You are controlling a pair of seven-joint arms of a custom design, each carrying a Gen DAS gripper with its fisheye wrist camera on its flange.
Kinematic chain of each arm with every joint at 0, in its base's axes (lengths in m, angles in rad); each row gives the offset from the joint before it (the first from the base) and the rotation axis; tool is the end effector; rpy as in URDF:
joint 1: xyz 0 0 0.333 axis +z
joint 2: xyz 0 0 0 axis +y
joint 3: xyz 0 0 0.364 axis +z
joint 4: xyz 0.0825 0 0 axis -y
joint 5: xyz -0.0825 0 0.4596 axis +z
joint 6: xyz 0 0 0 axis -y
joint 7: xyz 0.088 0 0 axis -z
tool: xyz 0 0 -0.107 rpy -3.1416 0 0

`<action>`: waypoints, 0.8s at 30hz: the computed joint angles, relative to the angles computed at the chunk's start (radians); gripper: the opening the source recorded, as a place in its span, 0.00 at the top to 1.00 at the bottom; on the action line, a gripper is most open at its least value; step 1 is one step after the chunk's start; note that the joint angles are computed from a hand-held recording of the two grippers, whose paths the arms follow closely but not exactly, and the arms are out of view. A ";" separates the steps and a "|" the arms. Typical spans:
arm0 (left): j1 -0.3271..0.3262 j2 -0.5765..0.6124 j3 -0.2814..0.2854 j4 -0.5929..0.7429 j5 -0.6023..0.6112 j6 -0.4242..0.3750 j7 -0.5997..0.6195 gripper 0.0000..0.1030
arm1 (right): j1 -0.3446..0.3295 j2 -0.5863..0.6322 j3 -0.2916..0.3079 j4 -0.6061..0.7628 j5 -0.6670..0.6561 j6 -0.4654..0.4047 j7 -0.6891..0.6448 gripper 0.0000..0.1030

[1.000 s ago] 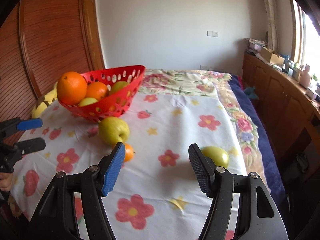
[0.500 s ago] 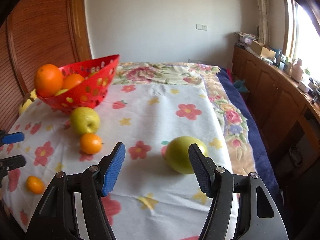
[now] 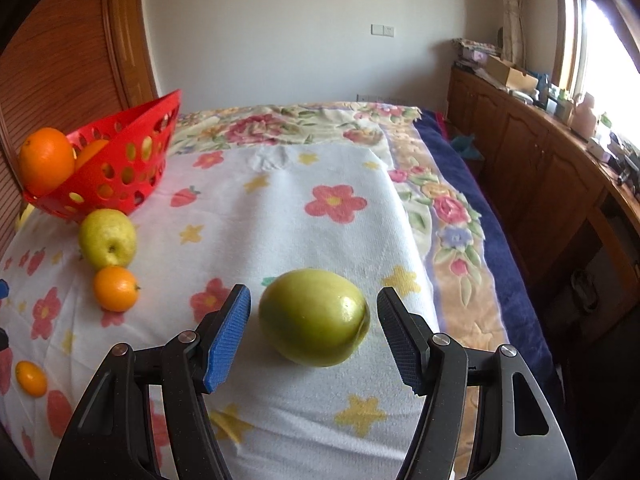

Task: Organize fruits
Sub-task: 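Reach the left tool to a mandarin while the right tool grasps a green apple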

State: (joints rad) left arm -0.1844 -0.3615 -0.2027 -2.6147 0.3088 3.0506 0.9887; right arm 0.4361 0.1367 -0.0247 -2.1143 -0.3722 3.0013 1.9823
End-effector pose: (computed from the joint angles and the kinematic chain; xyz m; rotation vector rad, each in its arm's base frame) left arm 0.4476 -0.2108 0.4568 -1.6979 1.9114 -0.9058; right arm 0.6078 0.2943 0.4353 -2.0183 1.4118 -0.5777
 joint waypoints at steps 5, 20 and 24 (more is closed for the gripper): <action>-0.004 -0.001 0.001 -0.003 -0.003 -0.002 0.000 0.26 | -0.036 0.018 0.045 0.013 0.106 -0.029 -0.108 0.38; -0.071 0.004 0.028 -0.011 -0.033 -0.031 0.046 0.33 | -0.029 -0.060 0.114 -0.092 0.348 0.051 -0.311 0.42; -0.112 0.011 0.051 -0.008 -0.071 -0.042 0.093 0.44 | -0.015 -0.083 0.129 -0.127 0.374 0.067 -0.330 0.42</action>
State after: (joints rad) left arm -0.2960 -0.3503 -0.1515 -2.6231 0.2380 3.0090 1.0819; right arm 0.4211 0.0541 0.1040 -2.2408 0.0018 3.0687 1.6527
